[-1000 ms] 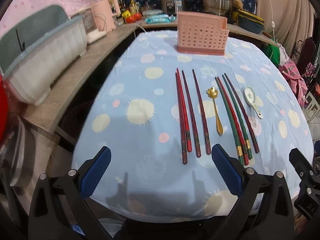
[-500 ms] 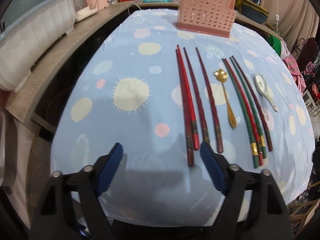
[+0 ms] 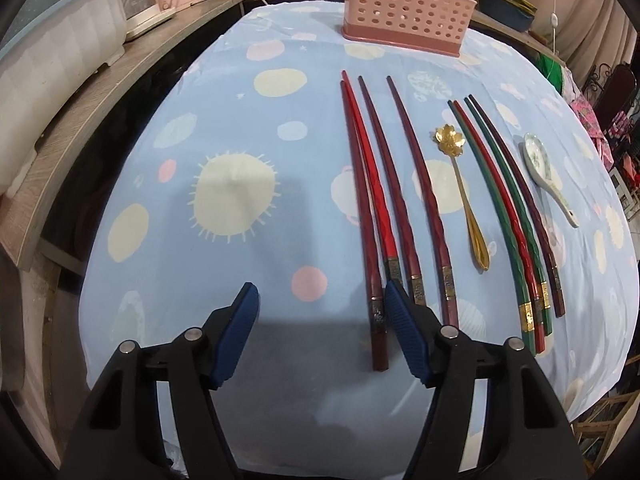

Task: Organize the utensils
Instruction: 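Grasp a red chopstick with the left tool while the right tool grasps the white ceramic spoon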

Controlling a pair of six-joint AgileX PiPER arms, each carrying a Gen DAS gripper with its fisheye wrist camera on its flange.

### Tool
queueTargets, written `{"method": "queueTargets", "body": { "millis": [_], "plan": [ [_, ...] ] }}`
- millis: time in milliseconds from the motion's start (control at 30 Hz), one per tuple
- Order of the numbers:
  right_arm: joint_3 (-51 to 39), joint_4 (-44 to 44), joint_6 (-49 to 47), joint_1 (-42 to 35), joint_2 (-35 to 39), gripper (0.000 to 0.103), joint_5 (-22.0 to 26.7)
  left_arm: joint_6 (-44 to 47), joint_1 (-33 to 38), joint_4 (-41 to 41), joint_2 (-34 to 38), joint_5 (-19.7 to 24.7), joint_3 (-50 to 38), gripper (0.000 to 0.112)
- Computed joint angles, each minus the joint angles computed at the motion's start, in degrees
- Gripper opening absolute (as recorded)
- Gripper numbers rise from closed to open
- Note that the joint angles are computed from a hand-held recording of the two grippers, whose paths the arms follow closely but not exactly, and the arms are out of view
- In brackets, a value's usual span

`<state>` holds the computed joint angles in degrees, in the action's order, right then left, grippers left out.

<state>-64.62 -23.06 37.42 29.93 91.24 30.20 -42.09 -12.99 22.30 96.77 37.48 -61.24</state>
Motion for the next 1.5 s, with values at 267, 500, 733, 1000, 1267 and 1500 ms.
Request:
{"method": "queueTargets", "body": {
  "millis": [267,500,733,1000,1267,1500],
  "plan": [
    [-4.17,3.89,-5.27,-2.80,4.51,0.096,-1.56,1.04,0.46,-0.61,1.26,-0.69,-1.02,0.046],
    [-14.90,15.77,-16.75,-6.02,13.93,0.069,-0.51,5.01,1.68,-3.80,1.23,-2.05,-1.33,0.014],
    [-25.77,24.38,-22.50,-7.37,24.66,0.035,3.10,5.72,1.83,-3.51,0.90,-3.55,-0.23,0.009],
    [-27.58,28.08,-25.52,-7.49,28.20,0.014,4.26,4.84,1.61,-2.46,0.67,-4.37,0.45,0.009],
    [-22.00,31.44,-28.72,-8.08,25.43,0.014,0.72,4.01,1.41,-1.94,0.52,-4.63,0.78,0.009],
    [-17.28,31.83,-29.57,-8.26,20.92,0.014,-0.63,7.85,3.06,-7.41,-1.24,-5.87,2.02,0.007]
  ]
}}
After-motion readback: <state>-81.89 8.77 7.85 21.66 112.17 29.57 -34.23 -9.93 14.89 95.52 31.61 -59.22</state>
